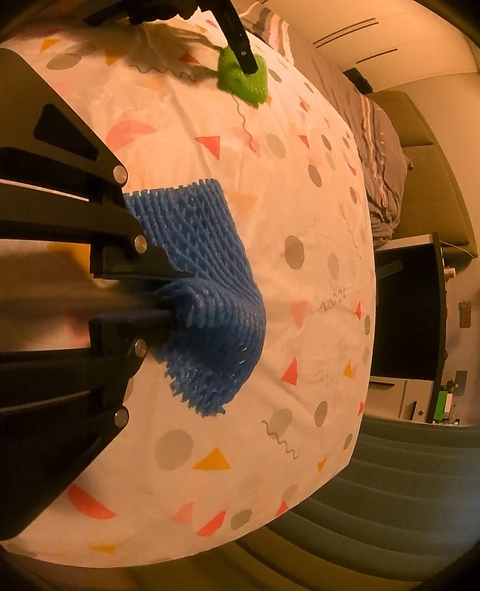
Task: Collect trash
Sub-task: 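Grasp the green mesh sleeve with the left tool while the right tool grasps the blue sleeve, then carry the green and blue mesh sleeves over the grey bin with both tools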
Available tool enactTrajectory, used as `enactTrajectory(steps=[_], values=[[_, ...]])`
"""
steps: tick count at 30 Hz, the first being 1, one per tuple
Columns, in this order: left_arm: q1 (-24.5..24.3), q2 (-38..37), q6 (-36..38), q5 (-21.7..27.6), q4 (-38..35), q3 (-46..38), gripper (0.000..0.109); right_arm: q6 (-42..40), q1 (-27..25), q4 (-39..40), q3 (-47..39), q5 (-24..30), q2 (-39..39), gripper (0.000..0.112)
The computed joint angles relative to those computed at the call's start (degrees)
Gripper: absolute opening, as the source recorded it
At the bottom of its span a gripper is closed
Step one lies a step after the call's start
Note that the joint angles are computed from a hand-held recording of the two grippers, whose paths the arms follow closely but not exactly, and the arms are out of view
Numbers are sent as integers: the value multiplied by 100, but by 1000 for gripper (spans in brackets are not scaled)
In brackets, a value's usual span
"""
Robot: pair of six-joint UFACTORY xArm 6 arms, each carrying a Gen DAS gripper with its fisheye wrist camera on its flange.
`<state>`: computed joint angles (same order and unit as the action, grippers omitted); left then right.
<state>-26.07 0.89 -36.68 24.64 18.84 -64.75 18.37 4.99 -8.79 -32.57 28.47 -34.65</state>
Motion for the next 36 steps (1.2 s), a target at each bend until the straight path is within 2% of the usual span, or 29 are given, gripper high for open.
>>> enactTrajectory(steps=[2,4,7,11,13,21,25,30,36], values=[[-20,7,103,-25,-44,-1,45,-1,0,9,14,-20,-12,12],[-42,2,291,-99,-166,20,30,21,8,11,42,-27,-48,11],[-79,1,341,-131,-101,8,20,-1,15,95,126,-73,-154,10],[-103,-156,15,-261,245,171,18,-20,5,180,326,-146,-440,10],[-111,-315,108,-414,51,349,17,11,20,136,414,-148,-604,10],[-364,-1301,-136,-753,302,1045,17,-114,-22,274,758,35,-1735,9],[-685,-1763,-753,-705,1029,1232,17,-130,18,245,930,338,-2561,9],[-1227,-2226,-1714,-420,2127,1333,17,-10,111,44,1085,879,-3650,9],[-1937,-2502,-2215,-88,2592,1333,17,-96,81,65,1274,1716,-5001,9]])
